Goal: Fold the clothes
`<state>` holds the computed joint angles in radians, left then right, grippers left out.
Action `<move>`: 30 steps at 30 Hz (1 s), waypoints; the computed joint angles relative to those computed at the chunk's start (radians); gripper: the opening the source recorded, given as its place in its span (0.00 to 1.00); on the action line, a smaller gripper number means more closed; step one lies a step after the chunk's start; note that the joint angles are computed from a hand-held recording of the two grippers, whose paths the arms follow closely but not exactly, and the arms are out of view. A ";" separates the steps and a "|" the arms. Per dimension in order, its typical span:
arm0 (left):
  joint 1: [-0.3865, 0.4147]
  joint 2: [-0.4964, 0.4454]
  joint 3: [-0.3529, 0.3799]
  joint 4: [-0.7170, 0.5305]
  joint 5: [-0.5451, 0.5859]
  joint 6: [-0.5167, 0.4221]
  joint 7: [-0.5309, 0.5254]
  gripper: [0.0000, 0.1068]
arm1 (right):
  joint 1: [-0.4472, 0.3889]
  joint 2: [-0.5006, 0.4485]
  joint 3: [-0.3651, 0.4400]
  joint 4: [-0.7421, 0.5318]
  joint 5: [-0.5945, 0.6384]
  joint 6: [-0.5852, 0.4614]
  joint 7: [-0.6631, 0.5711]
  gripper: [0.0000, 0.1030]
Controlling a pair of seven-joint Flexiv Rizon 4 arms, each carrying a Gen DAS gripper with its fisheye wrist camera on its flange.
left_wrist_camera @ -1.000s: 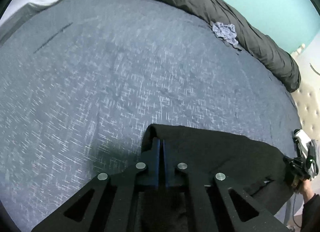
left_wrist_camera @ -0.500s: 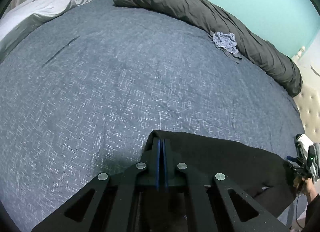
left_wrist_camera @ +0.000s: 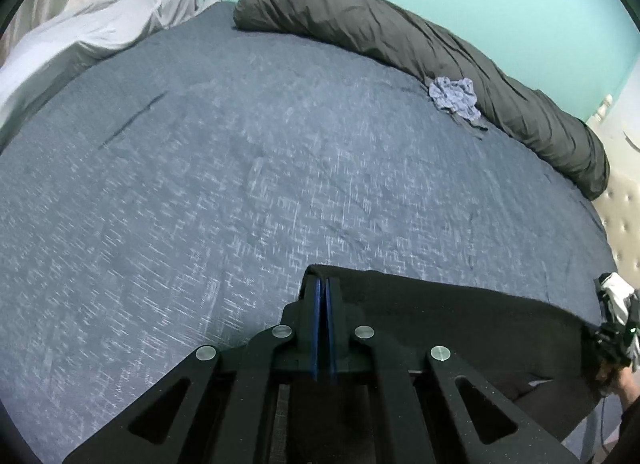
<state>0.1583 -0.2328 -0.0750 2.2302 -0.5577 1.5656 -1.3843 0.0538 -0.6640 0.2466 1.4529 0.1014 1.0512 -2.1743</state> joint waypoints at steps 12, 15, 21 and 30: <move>-0.050 -0.030 0.117 -0.133 0.115 -0.053 -0.132 0.02 | 0.045 -0.016 -0.035 -0.134 -0.063 0.070 0.086 0.02; -0.054 -0.069 0.142 -0.198 0.164 -0.096 -0.173 0.02 | 0.058 -0.047 -0.051 -0.179 -0.090 0.023 0.114 0.02; -0.070 -0.179 0.188 -0.325 0.255 -0.166 -0.265 0.02 | 0.093 -0.142 -0.089 -0.293 -0.137 -0.024 0.172 0.02; -0.067 -0.248 0.186 -0.375 0.317 -0.226 -0.336 0.07 | 0.154 -0.231 -0.198 -0.339 -0.242 0.027 0.352 0.17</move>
<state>0.0910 -0.4806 0.1112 1.8557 -0.2403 1.3400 -1.7205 0.2076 -0.8949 0.0488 1.1136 -0.1401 1.0779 -1.8224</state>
